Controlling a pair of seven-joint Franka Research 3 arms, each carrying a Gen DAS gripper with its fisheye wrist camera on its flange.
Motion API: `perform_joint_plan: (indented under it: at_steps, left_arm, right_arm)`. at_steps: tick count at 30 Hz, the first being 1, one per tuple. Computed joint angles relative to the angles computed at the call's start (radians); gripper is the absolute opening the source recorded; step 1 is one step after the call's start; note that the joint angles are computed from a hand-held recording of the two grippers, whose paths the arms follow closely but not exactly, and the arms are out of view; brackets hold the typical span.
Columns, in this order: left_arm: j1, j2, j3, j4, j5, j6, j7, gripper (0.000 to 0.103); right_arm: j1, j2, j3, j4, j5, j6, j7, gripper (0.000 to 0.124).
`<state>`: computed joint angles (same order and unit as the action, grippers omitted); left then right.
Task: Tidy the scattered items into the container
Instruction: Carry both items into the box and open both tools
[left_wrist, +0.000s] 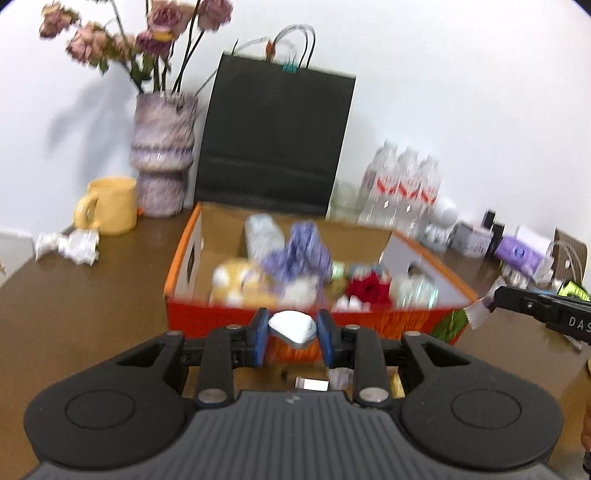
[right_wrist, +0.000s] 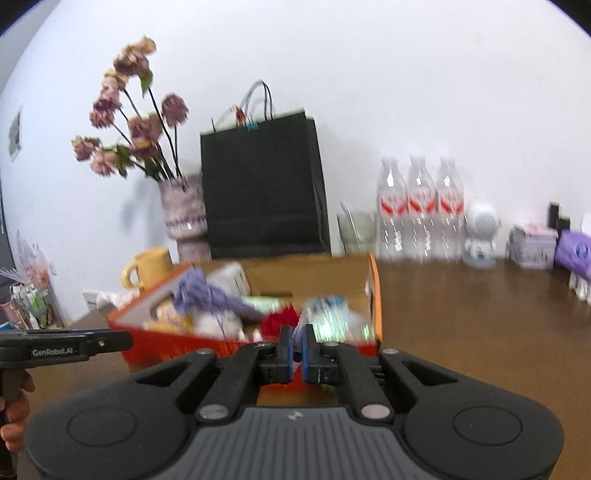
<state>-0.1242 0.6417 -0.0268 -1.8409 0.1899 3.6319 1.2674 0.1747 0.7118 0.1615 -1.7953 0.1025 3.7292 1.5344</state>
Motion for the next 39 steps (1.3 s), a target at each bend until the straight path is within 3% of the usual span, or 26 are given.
perform_joint_plan:
  at_steps: [4, 10, 13, 15, 19, 23, 26, 27, 29, 30, 31, 32, 35, 39]
  left_arm:
    - [-0.017, 0.047, 0.008, 0.13, -0.013, -0.04, 0.003, 0.028]
    - [-0.068, 0.183, 0.034, 0.381, -0.055, -0.139, -0.004, 0.028]
    - [-0.132, 0.272, 0.109, 0.524, -0.116, -0.19, -0.024, 0.028]
    - [-0.153, 0.328, 0.143, 0.613, -0.137, -0.235, -0.046, 0.028]
    - [-0.141, 0.406, 0.152, 0.753, -0.108, -0.335, -0.1, 0.028]
    - [-0.141, 0.438, 0.174, 0.807, -0.065, -0.369, -0.149, 0.028]
    - [-0.128, 0.447, 0.159, 0.831, -0.024, -0.408, -0.173, 0.029]
    - [-0.122, 0.448, 0.15, 0.834, -0.013, -0.419, -0.182, 0.034]
    - [-0.114, 0.441, 0.144, 0.827, 0.003, -0.425, -0.212, 0.066]
    - [-0.129, 0.433, 0.175, 0.814, 0.002, -0.425, -0.246, 0.094]
    - [-0.159, 0.424, 0.231, 0.797, -0.002, -0.422, -0.292, 0.103]
    - [-0.184, 0.415, 0.277, 0.779, -0.001, -0.42, -0.327, 0.103]
    - [-0.205, 0.388, 0.319, 0.748, 0.031, -0.446, -0.375, 0.103]
    - [-0.204, 0.377, 0.321, 0.74, 0.075, -0.47, -0.422, 0.103]
  right_arm:
    - [0.027, 0.044, -0.023, 0.141, 0.017, -0.054, -0.037, 0.004]
    - [0.069, 0.211, -0.052, 0.461, 0.083, -0.195, -0.091, 0.004]
    - [0.069, 0.306, -0.046, 0.627, 0.099, -0.3, -0.106, 0.004]
    - [0.092, 0.361, -0.083, 0.721, 0.131, -0.363, -0.114, 0.004]
    - [0.115, 0.454, -0.138, 0.882, 0.169, -0.481, -0.104, 0.004]
    - [0.135, 0.527, -0.197, 1.009, 0.163, -0.556, -0.062, 0.004]
    - [0.141, 0.551, -0.226, 1.055, 0.143, -0.596, -0.026, 0.005]
    - [0.144, 0.553, -0.238, 1.059, 0.136, -0.607, -0.011, 0.007]
    - [0.163, 0.541, -0.29, 1.039, 0.128, -0.611, 0.045, 0.024]
    - [0.169, 0.533, -0.309, 1.031, 0.123, -0.62, 0.071, 0.068]
    - [0.17, 0.526, -0.314, 1.024, 0.117, -0.629, 0.09, 0.098]
    - [0.167, 0.516, -0.309, 1.01, 0.108, -0.627, 0.097, 0.103]
    - [0.161, 0.477, -0.292, 0.962, 0.087, -0.64, 0.095, 0.103]
    - [0.159, 0.449, -0.288, 0.934, 0.072, -0.667, 0.121, 0.103]
